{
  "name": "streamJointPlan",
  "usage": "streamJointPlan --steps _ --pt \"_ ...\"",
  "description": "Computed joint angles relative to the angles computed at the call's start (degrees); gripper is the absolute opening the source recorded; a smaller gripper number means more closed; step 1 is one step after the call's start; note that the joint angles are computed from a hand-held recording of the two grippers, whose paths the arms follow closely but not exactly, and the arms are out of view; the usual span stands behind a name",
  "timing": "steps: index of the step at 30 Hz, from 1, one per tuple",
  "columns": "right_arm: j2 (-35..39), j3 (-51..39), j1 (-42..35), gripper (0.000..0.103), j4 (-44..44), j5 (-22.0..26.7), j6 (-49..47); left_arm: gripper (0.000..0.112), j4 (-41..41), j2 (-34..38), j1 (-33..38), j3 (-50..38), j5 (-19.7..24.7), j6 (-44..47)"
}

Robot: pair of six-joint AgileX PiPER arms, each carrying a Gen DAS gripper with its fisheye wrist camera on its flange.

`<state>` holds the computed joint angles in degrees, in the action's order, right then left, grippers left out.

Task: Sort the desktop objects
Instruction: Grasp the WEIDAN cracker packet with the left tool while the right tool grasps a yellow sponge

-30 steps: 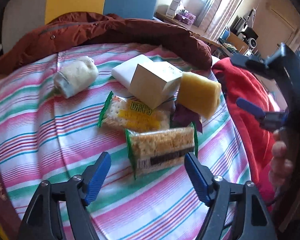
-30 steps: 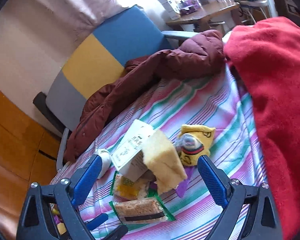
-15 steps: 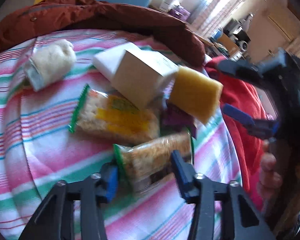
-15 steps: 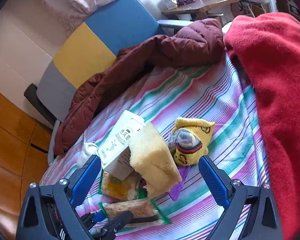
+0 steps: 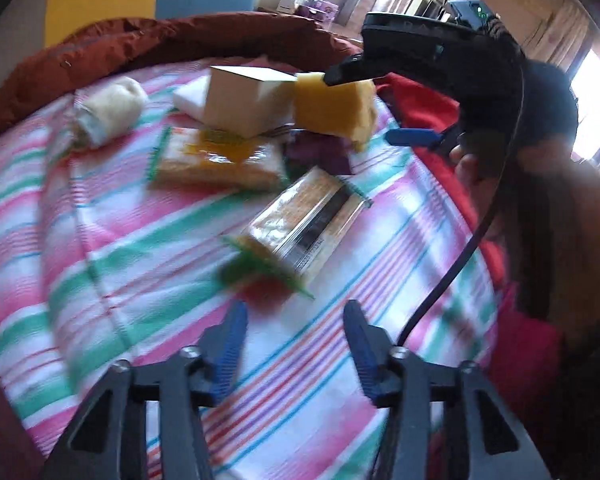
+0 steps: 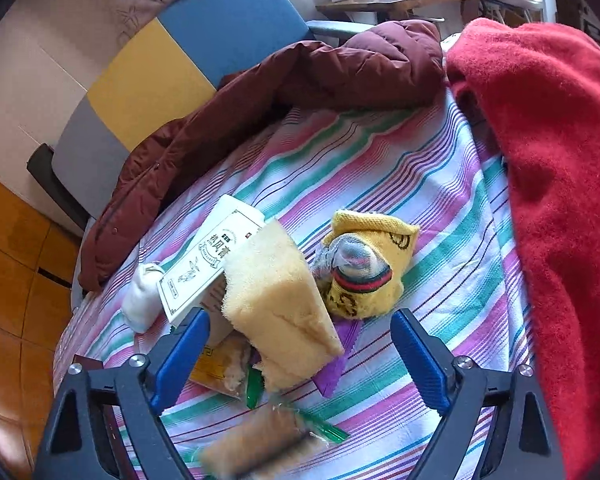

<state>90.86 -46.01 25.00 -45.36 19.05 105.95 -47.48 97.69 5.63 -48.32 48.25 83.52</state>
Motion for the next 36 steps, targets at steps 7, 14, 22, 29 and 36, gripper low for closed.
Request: streamJointPlan --steps 7,14,22,29,36 --pt "-0.3 0.4 -0.3 0.093 -0.7 -1.5 1.2 0.059 -1.0 0.1 -4.8 -4.5 -3.9 0.8" --pt "-1.2 1.7 -1.6 0.094 -2.7 -5.0 4.0 0.064 2.5 3.3 -11.2 -7.4 -5.1 -0.6" --pt "-0.8 1.2 -2.0 0.094 0.3 -3.5 0.4 0.05 3.1 6.0 -15.2 -7.0 -8.8 -3.0" --pt "1.7 -2.0 -1.7 0.046 12.0 0.2 -15.0 0.048 -2.6 3.5 -9.9 -1.9 -7.9 1.1" --pt "1.6 -3.3 0.5 0.042 8.0 3.9 -13.2 0.048 -5.7 -0.6 -2.8 2.1 -4.8 0.3"
